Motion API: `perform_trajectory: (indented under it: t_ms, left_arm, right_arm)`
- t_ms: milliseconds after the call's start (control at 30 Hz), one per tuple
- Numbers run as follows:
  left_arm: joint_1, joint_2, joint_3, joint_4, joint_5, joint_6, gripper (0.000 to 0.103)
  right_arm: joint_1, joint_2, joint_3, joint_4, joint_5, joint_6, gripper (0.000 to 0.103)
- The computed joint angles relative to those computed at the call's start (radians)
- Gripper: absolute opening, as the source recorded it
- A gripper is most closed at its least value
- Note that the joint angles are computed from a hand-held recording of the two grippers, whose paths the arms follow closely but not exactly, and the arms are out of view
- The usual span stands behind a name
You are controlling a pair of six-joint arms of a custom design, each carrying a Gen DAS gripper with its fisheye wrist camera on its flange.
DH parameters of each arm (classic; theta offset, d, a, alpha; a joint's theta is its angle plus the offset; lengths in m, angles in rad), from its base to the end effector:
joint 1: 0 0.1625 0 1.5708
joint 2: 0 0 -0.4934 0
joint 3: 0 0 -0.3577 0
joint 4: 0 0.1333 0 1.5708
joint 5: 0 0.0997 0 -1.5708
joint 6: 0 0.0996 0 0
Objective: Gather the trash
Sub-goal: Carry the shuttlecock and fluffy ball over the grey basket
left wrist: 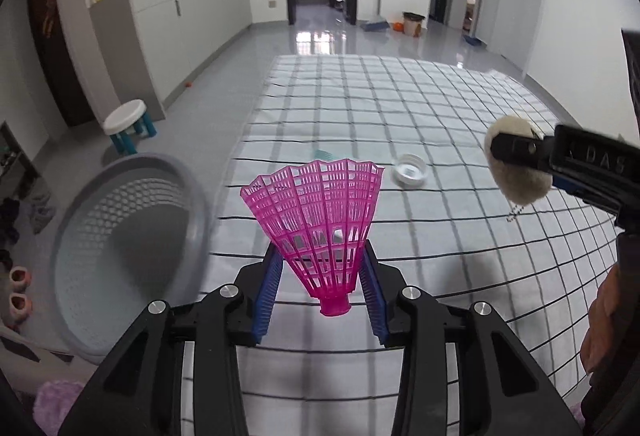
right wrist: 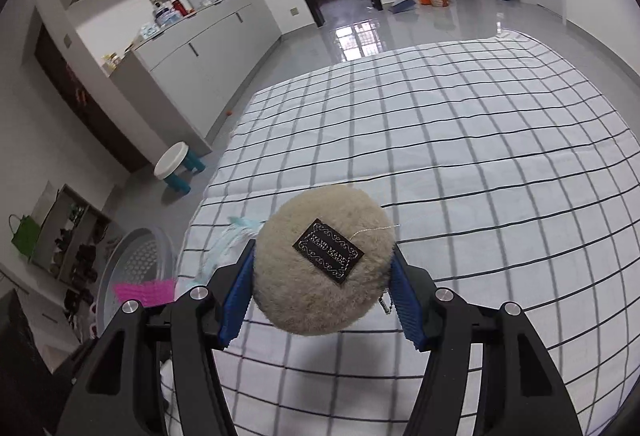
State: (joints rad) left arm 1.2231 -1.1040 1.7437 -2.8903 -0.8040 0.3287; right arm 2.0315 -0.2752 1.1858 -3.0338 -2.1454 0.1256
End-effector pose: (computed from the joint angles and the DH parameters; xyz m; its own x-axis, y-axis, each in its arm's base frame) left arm -0.0249 -0.6628 0.3965 -0.6959 0.0802 -0.7136 0.5173 0.7452 -0.4208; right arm 0.4368 -0.7019 -0.0048 -0.9192 -0.0213 0.3933 -0.2654 0.7713 -0.5786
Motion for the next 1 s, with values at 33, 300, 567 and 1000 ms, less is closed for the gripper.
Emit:
perform_trajectory:
  t_ms: [33, 300, 567, 1000]
  left_arm:
    - [0.003, -0.008, 0.001, -0.002, 0.002, 0.003, 0.038]
    - [0.045, -0.067, -0.031, -0.019, 0.034, 0.04, 0.038]
    - [0.088, -0.097, -0.097, -0.021, 0.045, 0.078, 0.038]
    - [0.178, -0.101, -0.222, 0.011, 0.037, 0.121, 0.038]
  right_arm:
    - [0.004, 0.006, -0.009, 0.006, 0.002, -0.003, 0.06]
    - [0.053, 0.078, -0.124, 0.078, 0.033, -0.045, 0.06]
    - [0.085, 0.18, -0.313, 0.244, 0.066, -0.04, 0.06]
    - [0.128, 0.425, -0.811, 0.548, 0.128, -0.045, 0.06]
